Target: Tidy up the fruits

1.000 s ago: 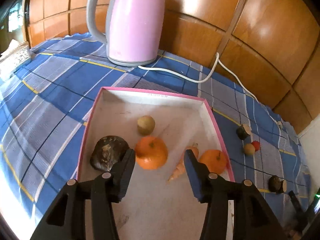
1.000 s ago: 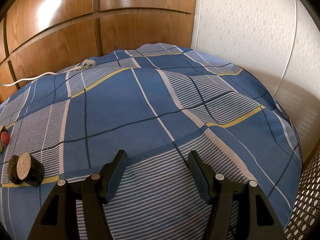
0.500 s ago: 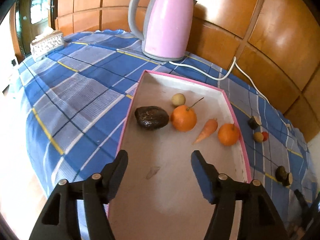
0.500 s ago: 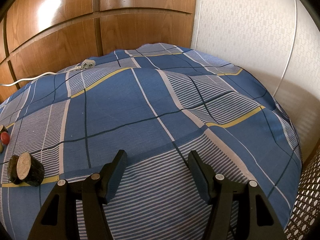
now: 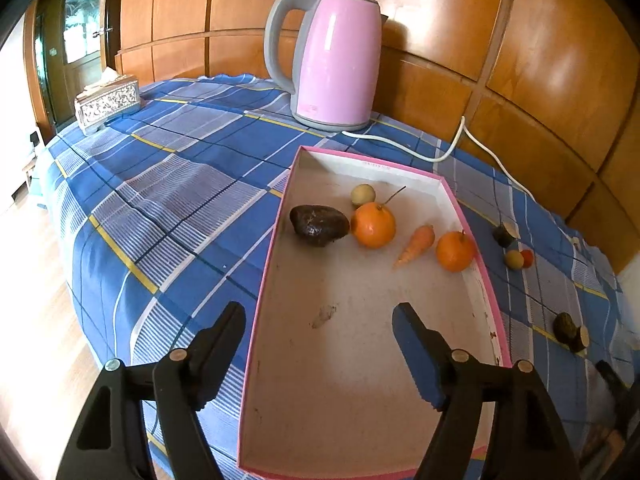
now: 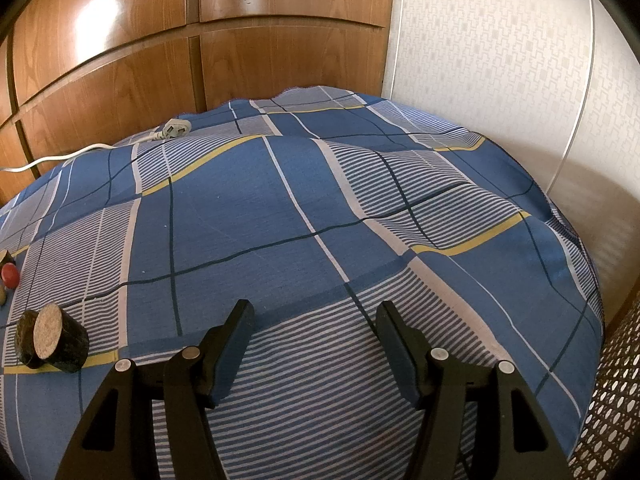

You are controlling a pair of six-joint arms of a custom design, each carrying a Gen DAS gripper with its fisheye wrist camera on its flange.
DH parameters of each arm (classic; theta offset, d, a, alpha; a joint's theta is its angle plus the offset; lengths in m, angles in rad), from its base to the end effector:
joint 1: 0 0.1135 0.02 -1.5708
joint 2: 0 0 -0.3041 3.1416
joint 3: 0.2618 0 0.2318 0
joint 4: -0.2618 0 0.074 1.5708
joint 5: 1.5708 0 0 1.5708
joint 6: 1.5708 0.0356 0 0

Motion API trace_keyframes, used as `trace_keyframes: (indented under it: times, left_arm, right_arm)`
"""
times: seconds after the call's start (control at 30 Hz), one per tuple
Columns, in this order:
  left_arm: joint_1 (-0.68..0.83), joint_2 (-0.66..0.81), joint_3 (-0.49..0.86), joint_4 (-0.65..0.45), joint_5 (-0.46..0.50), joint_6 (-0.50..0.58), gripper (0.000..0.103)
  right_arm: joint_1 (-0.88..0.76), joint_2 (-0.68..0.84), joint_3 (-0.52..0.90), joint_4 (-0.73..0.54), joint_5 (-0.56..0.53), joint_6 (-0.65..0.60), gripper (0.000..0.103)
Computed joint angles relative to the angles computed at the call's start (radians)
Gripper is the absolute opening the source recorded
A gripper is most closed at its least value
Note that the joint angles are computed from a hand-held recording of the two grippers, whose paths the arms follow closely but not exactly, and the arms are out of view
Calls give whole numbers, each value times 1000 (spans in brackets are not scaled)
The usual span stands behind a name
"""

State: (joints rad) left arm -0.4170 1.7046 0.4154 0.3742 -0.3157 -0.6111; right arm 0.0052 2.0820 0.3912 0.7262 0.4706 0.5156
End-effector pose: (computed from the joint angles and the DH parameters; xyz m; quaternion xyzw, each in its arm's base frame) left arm 0.2296 -0.0896 0.1310 -0.1410 0.9256 -0.0268 0.3501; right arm 0.2619 -0.0148 0.0624 0.3016 0.8805 -0.1403 0.3378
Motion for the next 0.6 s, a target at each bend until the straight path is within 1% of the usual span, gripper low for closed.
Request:
trace_keyframes:
  times: [0.3, 0.6]
  left_arm:
    - [2, -7, -36, 27, 5, -11, 78]
    - [17, 7, -68, 73, 34, -24, 79]
  right_arm:
    - [2, 0, 2, -3, 2, 1, 64]
    - [1, 2, 3, -6, 1, 0, 64]
